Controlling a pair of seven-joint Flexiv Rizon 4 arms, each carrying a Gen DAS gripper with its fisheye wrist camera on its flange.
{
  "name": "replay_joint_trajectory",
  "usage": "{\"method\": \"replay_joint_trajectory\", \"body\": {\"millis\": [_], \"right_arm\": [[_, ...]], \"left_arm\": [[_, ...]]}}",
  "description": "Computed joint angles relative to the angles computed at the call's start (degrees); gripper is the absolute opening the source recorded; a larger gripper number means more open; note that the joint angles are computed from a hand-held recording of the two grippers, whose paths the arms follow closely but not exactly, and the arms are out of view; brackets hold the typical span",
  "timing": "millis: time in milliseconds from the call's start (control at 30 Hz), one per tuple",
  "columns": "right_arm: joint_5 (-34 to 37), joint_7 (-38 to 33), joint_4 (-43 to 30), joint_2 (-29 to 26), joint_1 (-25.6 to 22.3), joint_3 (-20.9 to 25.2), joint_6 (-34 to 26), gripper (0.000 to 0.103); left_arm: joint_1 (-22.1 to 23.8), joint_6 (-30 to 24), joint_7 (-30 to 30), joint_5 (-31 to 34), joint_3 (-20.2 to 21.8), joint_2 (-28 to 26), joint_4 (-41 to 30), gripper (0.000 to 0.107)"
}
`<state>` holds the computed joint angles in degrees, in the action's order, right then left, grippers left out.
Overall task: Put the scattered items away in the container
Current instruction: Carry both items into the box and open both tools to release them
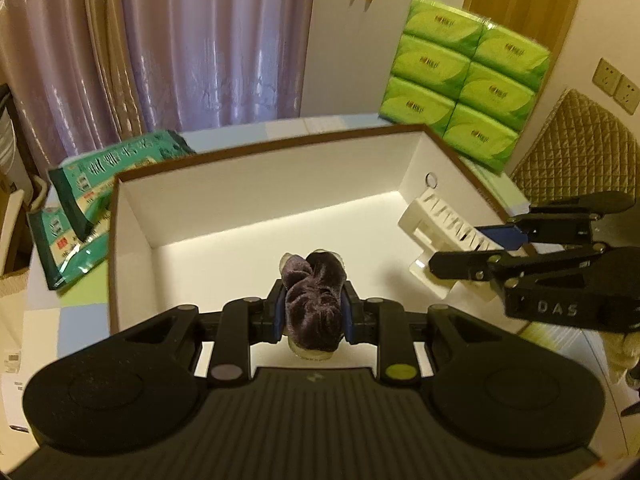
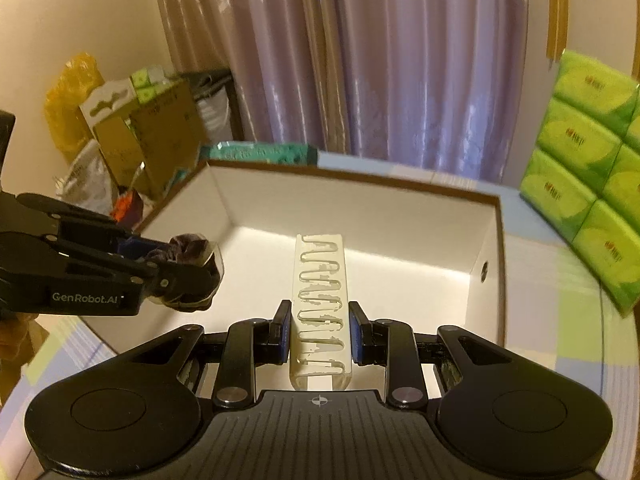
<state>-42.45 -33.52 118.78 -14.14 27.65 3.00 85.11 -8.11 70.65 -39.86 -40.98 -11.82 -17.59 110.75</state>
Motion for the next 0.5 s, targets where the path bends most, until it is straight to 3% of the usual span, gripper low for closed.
{"method": "replay_joint_trajectory", "body": {"millis": [133, 267, 500], "right_arm": [[10.73, -9.65, -4.72, -3.6, -2.99, 6.24, -6.7, 0.025], [18.39, -15.43, -8.37, -5.91, -3.72, 8.41, -12.38, 0.025], [26.11, -22.4, -12.77, -7.85, -3.65, 9.68, -19.19, 0.025]], "left_arm": [[-1.14, -3.38, -6.11, 6.43, 2.28, -3.6, -3.83, 0.023], [-2.02, -9.03, -13.01, 14.52, 4.82, -7.01, -8.63, 0.023], [-1.78, -16.3, -19.26, 21.48, 5.91, -10.27, -13.76, 0.023]]}}
